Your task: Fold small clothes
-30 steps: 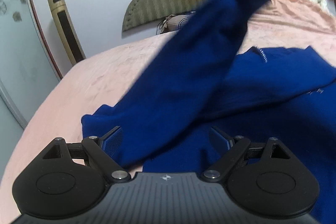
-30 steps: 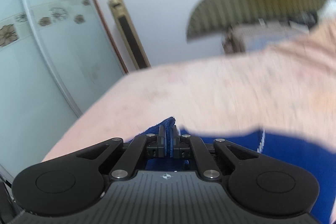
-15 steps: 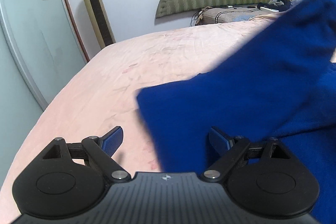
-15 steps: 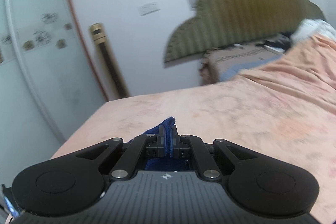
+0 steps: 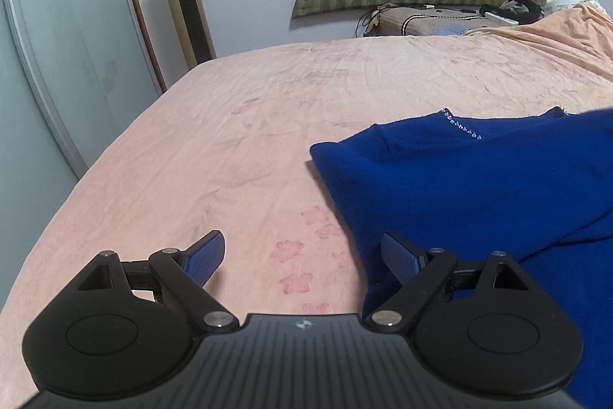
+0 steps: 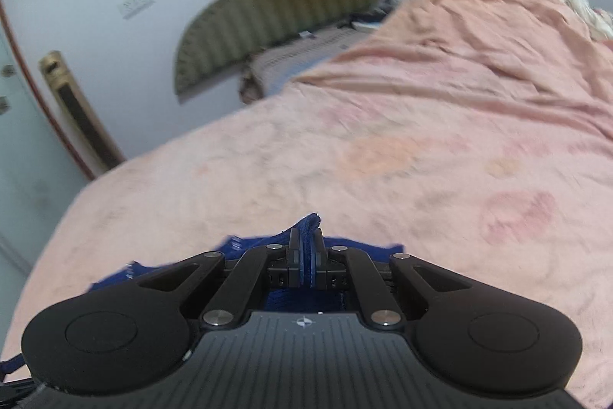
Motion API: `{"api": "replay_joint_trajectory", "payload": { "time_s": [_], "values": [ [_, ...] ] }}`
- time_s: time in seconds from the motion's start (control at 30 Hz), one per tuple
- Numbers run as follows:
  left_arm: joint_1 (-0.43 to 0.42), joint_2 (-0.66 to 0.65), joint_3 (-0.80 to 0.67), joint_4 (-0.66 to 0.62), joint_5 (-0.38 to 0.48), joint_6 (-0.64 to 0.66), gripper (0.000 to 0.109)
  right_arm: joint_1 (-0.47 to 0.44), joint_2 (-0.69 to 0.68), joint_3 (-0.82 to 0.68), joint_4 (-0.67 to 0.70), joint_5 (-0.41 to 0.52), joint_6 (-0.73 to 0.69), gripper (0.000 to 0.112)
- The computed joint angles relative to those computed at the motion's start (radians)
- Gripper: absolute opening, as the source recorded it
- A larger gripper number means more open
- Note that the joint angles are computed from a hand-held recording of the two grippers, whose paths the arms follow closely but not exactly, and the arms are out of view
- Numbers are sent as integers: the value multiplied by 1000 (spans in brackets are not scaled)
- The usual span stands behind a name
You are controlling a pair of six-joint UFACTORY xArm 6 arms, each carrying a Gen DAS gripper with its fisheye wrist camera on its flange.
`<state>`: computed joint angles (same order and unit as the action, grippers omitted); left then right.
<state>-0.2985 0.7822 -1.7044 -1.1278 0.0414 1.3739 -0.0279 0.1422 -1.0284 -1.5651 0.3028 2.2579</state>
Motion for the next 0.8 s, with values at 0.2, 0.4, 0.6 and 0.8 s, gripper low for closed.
{"api": "replay_joint_trajectory", "payload": {
  "time_s": [0.2,0.4,0.6,0.8],
  "values": [
    [-8,-3,12,42,-1,-30,90,61,5,25,55,170,-68,17],
    [-9,3,56,296,-46,-277,90,60,88,-20,150,40,-245,34],
    [-11,-22,89,241,-52,-219,90,102,54,31,85,106,-108,48],
    [-13,-52,127,218,-38,-215,90,134,-1,91,24,61,-84,59]
  ]
}}
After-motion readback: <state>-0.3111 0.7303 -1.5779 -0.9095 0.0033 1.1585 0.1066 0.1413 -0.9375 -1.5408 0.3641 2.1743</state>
